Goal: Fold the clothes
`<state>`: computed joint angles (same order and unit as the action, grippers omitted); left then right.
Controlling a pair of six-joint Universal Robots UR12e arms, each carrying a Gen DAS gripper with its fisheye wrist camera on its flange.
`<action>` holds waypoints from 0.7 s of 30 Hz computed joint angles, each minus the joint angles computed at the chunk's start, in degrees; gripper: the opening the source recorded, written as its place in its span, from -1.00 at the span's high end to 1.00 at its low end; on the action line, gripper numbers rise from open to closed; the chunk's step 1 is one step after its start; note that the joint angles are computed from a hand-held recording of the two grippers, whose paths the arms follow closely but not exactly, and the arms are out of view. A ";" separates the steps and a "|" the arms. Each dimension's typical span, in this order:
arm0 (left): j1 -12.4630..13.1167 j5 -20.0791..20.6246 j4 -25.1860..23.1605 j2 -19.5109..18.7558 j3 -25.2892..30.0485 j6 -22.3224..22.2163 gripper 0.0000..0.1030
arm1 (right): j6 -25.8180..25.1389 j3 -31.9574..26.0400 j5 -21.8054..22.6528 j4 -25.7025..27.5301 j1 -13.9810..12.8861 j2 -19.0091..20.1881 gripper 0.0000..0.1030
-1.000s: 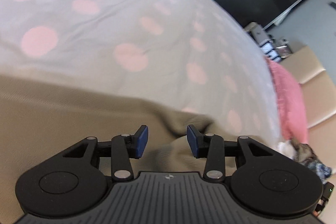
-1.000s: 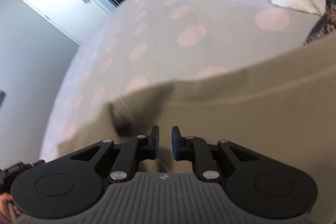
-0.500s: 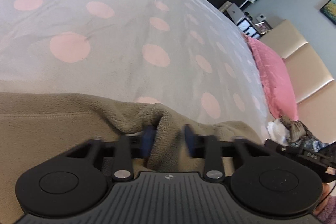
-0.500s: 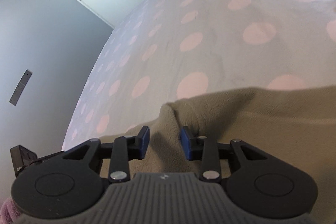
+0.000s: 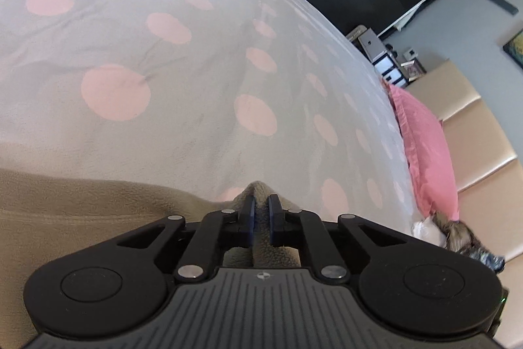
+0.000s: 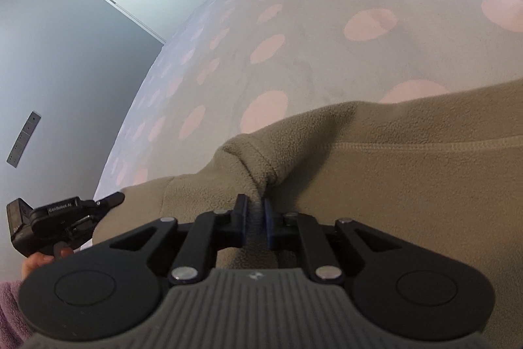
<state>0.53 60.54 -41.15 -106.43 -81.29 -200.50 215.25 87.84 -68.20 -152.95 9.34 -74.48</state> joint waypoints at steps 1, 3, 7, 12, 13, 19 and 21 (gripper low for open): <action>-0.01 0.96 -0.21 0.39 -0.09 0.65 0.66 | -0.21 0.08 -0.82 -0.18 0.00 -0.33 0.54; 0.21 2.00 -0.18 1.19 -0.51 0.30 0.65 | -0.52 -0.03 -2.76 -0.28 0.00 -0.82 0.51; 0.42 2.29 -0.08 2.09 -0.89 -0.09 0.21 | 0.29 -1.94 -4.77 2.13 -0.04 -0.45 0.18; -0.31 6.44 -0.37 1.63 -0.26 -0.84 0.01 | 6.73 -5.32 -2.59 6.99 -0.40 1.45 -0.04; -0.23 7.23 -0.96 1.43 -0.11 -1.47 0.02 | 7.80 -6.12 -2.16 7.88 -0.41 2.05 -0.04; 2.05 4.27 -2.88 0.45 -1.61 -7.62 0.18 | 20.02 -7.88 3.15 7.03 -1.39 5.60 0.18; 2.50 2.68 -1.27 0.01 -2.42 -9.40 0.19 | 20.42 -8.56 2.09 5.95 -1.17 6.62 0.48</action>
<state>3.02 63.22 -42.43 -106.42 -83.71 -209.90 235.67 79.28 -66.12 -147.00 8.17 -67.86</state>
